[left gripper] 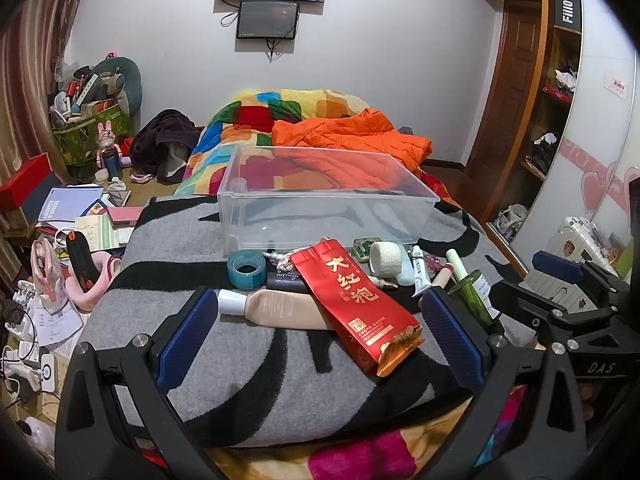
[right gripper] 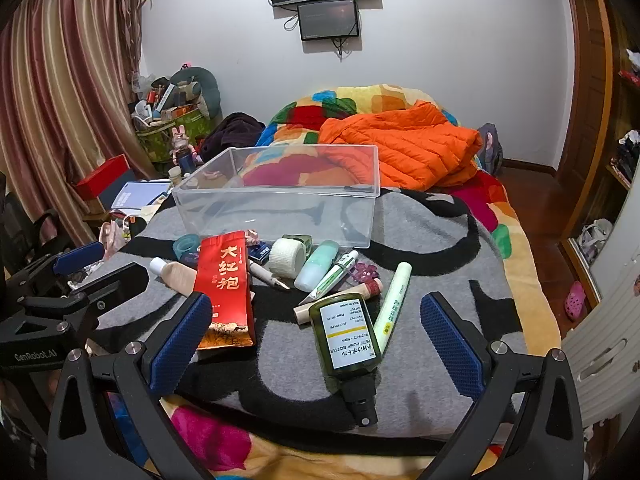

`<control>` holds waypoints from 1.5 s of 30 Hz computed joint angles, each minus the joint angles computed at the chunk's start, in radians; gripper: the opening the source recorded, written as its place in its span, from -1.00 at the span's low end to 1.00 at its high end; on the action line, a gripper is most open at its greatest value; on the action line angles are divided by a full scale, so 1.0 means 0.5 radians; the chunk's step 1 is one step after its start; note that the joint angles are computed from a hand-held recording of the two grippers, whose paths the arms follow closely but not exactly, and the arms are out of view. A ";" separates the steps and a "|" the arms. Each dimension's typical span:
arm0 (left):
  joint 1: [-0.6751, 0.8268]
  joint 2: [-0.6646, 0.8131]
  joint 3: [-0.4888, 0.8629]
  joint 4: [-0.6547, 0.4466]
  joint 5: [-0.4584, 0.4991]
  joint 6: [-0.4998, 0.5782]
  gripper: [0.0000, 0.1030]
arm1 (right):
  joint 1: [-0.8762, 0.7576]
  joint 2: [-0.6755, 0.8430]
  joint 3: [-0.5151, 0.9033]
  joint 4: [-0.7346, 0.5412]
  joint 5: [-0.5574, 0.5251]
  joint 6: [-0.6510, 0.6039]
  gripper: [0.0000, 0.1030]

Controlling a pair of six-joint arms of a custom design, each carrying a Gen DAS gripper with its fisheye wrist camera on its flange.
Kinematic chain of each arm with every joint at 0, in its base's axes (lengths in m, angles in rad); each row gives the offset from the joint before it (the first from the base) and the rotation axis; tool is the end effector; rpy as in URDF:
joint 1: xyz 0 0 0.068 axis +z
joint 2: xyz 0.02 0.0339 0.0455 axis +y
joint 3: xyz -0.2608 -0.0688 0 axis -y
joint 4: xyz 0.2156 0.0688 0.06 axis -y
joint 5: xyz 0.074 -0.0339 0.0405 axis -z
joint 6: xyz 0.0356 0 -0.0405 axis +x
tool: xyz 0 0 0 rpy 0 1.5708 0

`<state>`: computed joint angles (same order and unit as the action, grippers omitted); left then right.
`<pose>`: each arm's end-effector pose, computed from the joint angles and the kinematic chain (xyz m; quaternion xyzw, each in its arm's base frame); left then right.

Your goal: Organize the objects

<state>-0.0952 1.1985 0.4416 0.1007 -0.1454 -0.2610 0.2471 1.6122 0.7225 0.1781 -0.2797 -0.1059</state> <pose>0.2091 -0.0148 0.1854 -0.1061 0.8892 -0.0139 0.4449 0.2837 0.0817 0.1737 -0.2152 0.8761 0.1555 0.4025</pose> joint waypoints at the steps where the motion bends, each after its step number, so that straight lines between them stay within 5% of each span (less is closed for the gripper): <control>1: 0.000 0.000 0.000 0.000 0.000 0.000 1.00 | 0.003 0.003 0.004 -0.002 0.000 0.002 1.00; 27: -0.059 -0.077 0.003 -0.062 -0.022 -0.030 1.00 | 0.005 0.003 0.007 -0.013 -0.026 0.003 1.00; 45: -0.181 0.204 0.084 -0.007 -0.115 -0.147 0.95 | -0.154 0.185 0.049 0.003 -0.172 -0.138 1.00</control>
<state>-0.1859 1.3005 0.4833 0.0970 -0.2031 -0.3346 0.1701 1.7048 0.7470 0.1794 -0.3656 -0.1750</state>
